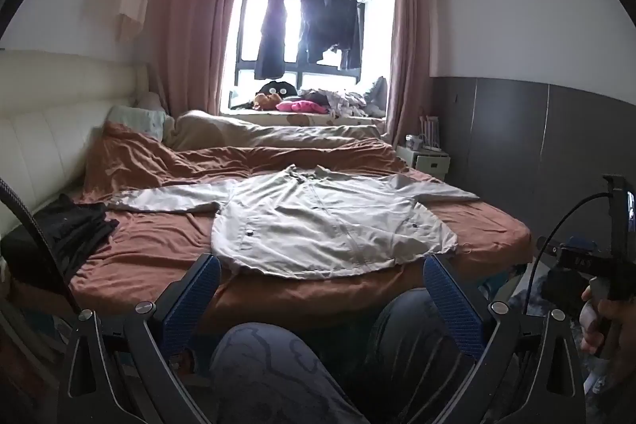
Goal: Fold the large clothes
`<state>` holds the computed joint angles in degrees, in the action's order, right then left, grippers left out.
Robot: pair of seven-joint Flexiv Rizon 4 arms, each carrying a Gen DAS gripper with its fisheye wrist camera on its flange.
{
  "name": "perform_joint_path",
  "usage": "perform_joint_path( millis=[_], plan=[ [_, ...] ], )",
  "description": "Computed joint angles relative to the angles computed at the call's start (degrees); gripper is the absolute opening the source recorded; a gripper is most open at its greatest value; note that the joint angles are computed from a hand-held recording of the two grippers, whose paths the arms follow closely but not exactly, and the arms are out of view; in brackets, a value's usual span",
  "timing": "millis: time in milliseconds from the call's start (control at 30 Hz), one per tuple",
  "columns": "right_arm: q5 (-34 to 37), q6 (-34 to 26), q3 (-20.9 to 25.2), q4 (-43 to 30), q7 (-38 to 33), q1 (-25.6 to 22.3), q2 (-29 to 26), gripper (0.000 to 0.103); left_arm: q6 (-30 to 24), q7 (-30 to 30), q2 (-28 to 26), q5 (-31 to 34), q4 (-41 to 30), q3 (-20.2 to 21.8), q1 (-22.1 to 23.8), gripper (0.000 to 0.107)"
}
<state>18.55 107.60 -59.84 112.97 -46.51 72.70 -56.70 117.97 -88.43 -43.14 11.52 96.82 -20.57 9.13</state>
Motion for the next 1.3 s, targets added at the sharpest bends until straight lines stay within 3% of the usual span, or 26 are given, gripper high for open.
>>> perform_joint_path(
  millis=[300, 867, 1033, 1300],
  plan=[
    [0.9, 0.0, -1.3, 0.3, 1.5, 1.0, -1.4, 0.103, 0.4, 1.1, 0.1, -0.3, -0.2, 1.5, -1.4, 0.103],
    [0.6, 0.3, -2.2, -0.2, 1.0, 0.7, -2.7, 0.103, 1.1, 0.5, 0.1, 0.9, 0.3, 0.9, -0.4, 0.103],
    [0.6, 0.2, -1.8, -0.4, 0.7, 0.5, -2.9, 0.103, 1.0, -0.4, -0.2, 2.6, 0.4, -1.3, 1.7, 0.103],
    [1.2, 0.3, -2.4, 0.4, 0.5, 1.4, -3.1, 0.103, 1.3, -0.6, 0.2, 2.4, 0.6, -0.4, 1.0, 0.103]
  ],
)
